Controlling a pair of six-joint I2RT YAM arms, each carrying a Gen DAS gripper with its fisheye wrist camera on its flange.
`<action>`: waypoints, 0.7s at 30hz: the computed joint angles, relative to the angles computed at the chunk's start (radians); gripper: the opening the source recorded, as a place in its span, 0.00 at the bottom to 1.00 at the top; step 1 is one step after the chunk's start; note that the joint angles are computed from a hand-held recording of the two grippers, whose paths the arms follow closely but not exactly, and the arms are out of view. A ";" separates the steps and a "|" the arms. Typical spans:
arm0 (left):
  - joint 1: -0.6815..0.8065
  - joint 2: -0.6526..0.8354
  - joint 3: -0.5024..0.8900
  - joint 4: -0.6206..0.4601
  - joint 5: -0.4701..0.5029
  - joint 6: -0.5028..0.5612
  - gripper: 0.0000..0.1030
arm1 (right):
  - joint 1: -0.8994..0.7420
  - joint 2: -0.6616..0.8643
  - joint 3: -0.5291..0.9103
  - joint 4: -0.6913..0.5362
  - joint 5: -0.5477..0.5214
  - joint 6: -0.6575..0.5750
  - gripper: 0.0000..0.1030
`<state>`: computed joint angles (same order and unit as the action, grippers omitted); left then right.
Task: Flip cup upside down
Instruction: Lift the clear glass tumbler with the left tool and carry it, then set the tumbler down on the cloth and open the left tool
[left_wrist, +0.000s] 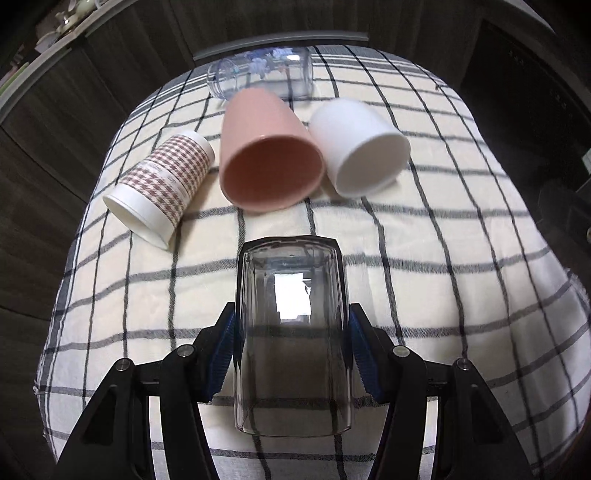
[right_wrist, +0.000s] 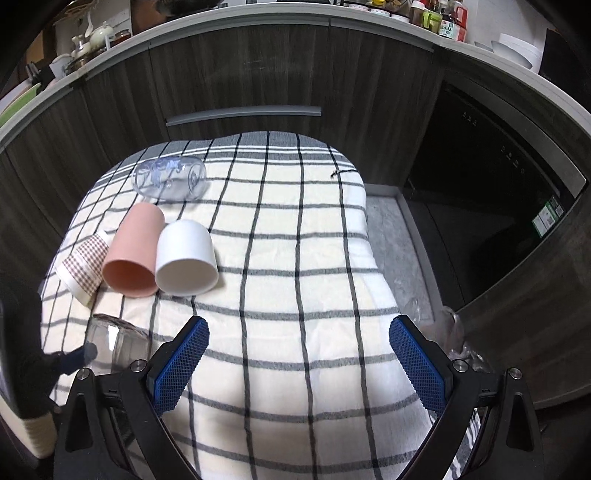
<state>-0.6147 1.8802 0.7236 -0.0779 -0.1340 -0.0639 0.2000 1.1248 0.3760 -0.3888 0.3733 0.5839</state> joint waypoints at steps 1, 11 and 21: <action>-0.006 -0.001 -0.007 0.012 -0.009 0.000 0.56 | -0.001 -0.008 -0.005 -0.003 -0.001 -0.002 0.96; -0.013 -0.101 -0.055 -0.008 -0.049 0.004 0.79 | 0.004 -0.026 0.015 -0.043 -0.012 -0.004 0.96; 0.151 -0.327 -0.129 -0.074 0.063 0.077 0.84 | 0.105 0.059 0.171 -0.121 -0.045 0.015 0.95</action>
